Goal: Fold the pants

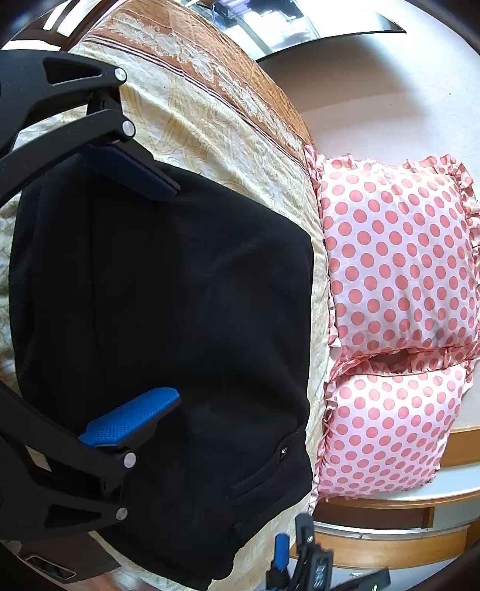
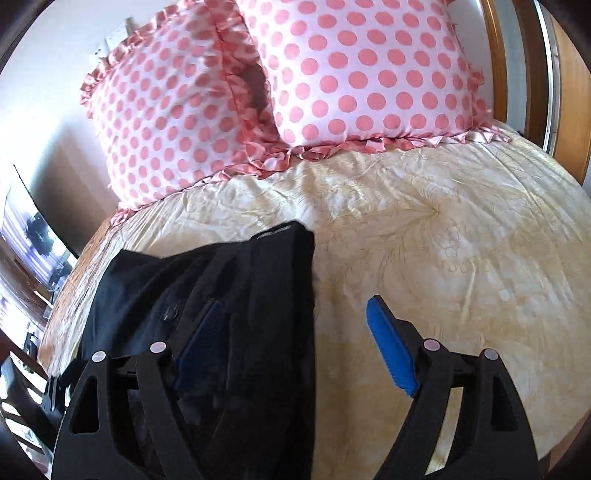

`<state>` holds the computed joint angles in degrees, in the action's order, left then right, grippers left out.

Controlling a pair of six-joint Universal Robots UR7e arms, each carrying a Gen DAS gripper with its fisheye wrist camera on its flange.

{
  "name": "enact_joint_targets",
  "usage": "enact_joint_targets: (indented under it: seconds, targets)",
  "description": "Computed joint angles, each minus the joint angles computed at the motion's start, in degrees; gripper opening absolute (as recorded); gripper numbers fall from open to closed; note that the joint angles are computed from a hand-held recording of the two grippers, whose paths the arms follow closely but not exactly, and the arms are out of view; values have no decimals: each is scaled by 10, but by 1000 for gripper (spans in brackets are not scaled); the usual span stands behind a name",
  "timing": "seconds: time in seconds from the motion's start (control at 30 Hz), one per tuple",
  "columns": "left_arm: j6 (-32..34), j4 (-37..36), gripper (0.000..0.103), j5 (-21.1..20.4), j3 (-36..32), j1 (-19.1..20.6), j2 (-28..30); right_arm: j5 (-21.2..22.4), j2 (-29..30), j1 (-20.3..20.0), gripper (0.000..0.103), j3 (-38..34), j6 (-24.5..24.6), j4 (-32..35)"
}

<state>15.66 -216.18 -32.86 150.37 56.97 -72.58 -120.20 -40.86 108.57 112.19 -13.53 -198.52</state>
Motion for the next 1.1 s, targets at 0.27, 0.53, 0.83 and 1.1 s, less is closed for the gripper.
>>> enact_joint_targets:
  seconds: [0.27, 0.53, 0.83, 1.1]
  targets:
    - [21, -37, 101, -14, 8, 2, 8, 15, 23, -13, 69, -68, 5, 126]
    - [30, -62, 101, -13, 7, 1, 21, 22, 26, -24, 69, -81, 13, 165]
    - [31, -72, 101, -11, 7, -2, 27, 40, 32, -23, 53, -75, -53, 143]
    - [32, -70, 101, -11, 8, -1, 25, 56, 34, -23, 35, -62, -91, 99]
